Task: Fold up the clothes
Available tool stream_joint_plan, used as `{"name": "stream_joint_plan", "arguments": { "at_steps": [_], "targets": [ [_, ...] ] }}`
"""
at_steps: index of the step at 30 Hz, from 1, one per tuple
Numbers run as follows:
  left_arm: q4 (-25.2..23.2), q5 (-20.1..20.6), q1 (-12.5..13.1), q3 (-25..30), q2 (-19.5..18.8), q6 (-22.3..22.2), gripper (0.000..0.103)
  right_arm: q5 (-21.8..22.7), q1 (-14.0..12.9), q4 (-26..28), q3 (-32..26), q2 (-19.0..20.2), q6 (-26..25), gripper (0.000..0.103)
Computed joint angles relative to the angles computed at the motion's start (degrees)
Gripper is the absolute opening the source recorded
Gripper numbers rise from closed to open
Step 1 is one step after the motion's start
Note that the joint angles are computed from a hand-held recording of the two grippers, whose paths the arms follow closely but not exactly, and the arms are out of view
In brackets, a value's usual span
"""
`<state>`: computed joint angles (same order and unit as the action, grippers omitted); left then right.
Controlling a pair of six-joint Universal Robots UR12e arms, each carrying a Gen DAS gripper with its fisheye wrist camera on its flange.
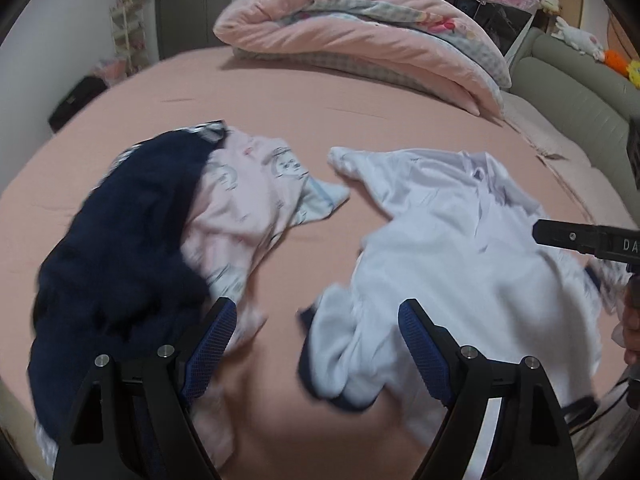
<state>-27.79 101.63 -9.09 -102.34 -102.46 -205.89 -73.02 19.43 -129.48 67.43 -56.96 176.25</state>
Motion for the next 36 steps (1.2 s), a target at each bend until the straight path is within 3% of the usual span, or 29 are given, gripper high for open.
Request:
{"name": "stream_joint_plan", "arguments": {
  "at_steps": [5,11,15,17,21,23,28,36],
  "targets": [
    [-2.92,-2.50,0.78,6.53,-4.39,3.06,0.083,-3.36,-1.88,2.05,-4.89,2.36,-1.28,0.068],
    [-8.10,-10.66,2.55,14.98,-9.85,3.40,0.083,-8.09,-3.53,3.90,-10.89,5.83,-5.76,0.068],
    [-10.03,-12.39,3.39,18.49,-12.40,-0.70,0.083,-9.77,-3.96,3.72,-12.59,7.30,-12.53,0.068],
    [-10.46,-12.61,3.74,19.30,-13.20,-2.82,0.083,-10.30,-4.00,3.69,-12.87,7.85,-15.29,0.068],
    [-11.11,-13.22,4.28,20.30,-14.57,-6.35,0.083,-10.13,-4.09,3.05,-13.08,8.83,-14.96,0.068],
    [-12.93,-11.68,4.08,21.31,-15.36,-7.14,0.083,-10.00,-3.92,3.14,-13.85,9.68,-15.08,0.068],
    [-13.22,-13.06,4.57,21.73,-16.24,-9.15,0.083,-12.45,-2.92,2.17,-15.19,11.42,-18.33,0.068],
    [-16.63,-13.39,4.76,24.22,-17.66,-8.64,0.083,-15.37,-1.92,2.70,-18.03,14.45,-21.23,0.068]
  ]
}}
